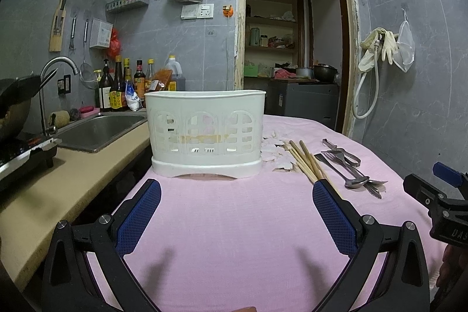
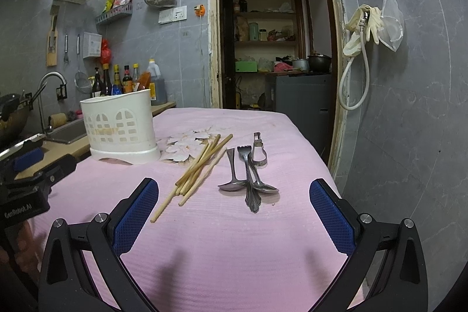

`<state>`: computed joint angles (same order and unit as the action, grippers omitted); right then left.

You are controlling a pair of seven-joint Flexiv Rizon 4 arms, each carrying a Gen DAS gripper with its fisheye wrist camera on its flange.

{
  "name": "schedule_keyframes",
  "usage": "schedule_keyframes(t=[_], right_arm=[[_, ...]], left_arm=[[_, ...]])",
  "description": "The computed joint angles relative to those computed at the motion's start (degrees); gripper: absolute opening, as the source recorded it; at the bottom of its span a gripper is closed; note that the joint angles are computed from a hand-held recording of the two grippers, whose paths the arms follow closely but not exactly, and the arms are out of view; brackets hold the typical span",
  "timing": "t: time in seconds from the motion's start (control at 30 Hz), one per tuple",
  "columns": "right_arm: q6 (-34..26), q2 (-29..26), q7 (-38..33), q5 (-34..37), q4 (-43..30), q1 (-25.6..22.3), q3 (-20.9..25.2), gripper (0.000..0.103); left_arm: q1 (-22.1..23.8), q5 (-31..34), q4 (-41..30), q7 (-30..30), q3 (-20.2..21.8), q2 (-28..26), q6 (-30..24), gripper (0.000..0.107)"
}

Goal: Organize utensils
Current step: 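Move the right tool toward the metal peeler among the utensils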

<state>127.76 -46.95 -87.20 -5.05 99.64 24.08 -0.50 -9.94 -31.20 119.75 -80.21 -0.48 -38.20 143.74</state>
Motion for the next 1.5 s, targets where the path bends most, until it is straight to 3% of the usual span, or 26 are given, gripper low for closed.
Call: schedule_keyframes(t=[0.17, 0.37, 0.47, 0.57, 0.77, 0.83, 0.9, 1.03, 1.23, 1.5], right_arm=[[-3.16, 0.86, 0.13, -2.94, -0.99, -1.55, 0.30, 0.103], [-9.69, 0.87, 1.82, -11.04, -5.10, -6.51, 2.66, 0.103], [-15.14, -0.21, 4.15, -16.93, -9.16, -11.01, 6.44, 0.103], [-21.10, -2.68, 5.71, -23.79, -14.37, -16.92, 13.30, 0.101], [-36.04, -9.80, -0.20, -28.36, -25.18, -25.24, 29.44, 0.074], [-40.36, -11.59, -2.85, -27.53, -28.17, -26.02, 32.55, 0.059], [-44.11, -13.07, -5.01, -26.28, -31.03, -26.06, 34.59, 0.054], [-50.99, -15.14, -9.86, -23.17, -34.74, -26.67, 38.79, 0.046], [-58.12, -16.16, -15.10, -19.82, -38.56, -25.16, 39.07, 0.043], [-66.34, -18.28, -18.66, -15.88, -46.59, -20.51, 35.66, 0.036]], left_arm=[[0.09, -1.02, -1.39, 2.21, 0.09, 1.74, -4.42, 0.102], [3.28, 3.25, -4.41, 0.59, -0.83, 4.13, -14.53, 0.102], [3.06, 3.70, -6.87, 1.03, 0.00, 4.46, -20.29, 0.101], [2.05, 3.81, -9.91, 2.24, 1.39, 3.97, -25.77, 0.097], [-0.40, 5.17, -18.29, 4.88, 5.39, 1.03, -40.79, 0.062], [0.39, 6.32, -20.87, 4.71, 5.13, 0.12, -45.99, 0.048], [2.49, 7.56, -22.62, 4.66, 3.12, -0.58, -49.81, 0.037], [5.32, 9.98, -25.44, 4.16, 0.37, -1.71, -54.80, 0.026], [10.60, 11.38, -27.62, 4.96, -5.94, -2.85, -60.15, 0.020], [12.78, 9.68, -29.55, 5.15, -8.42, -3.66, -65.49, 0.015]])
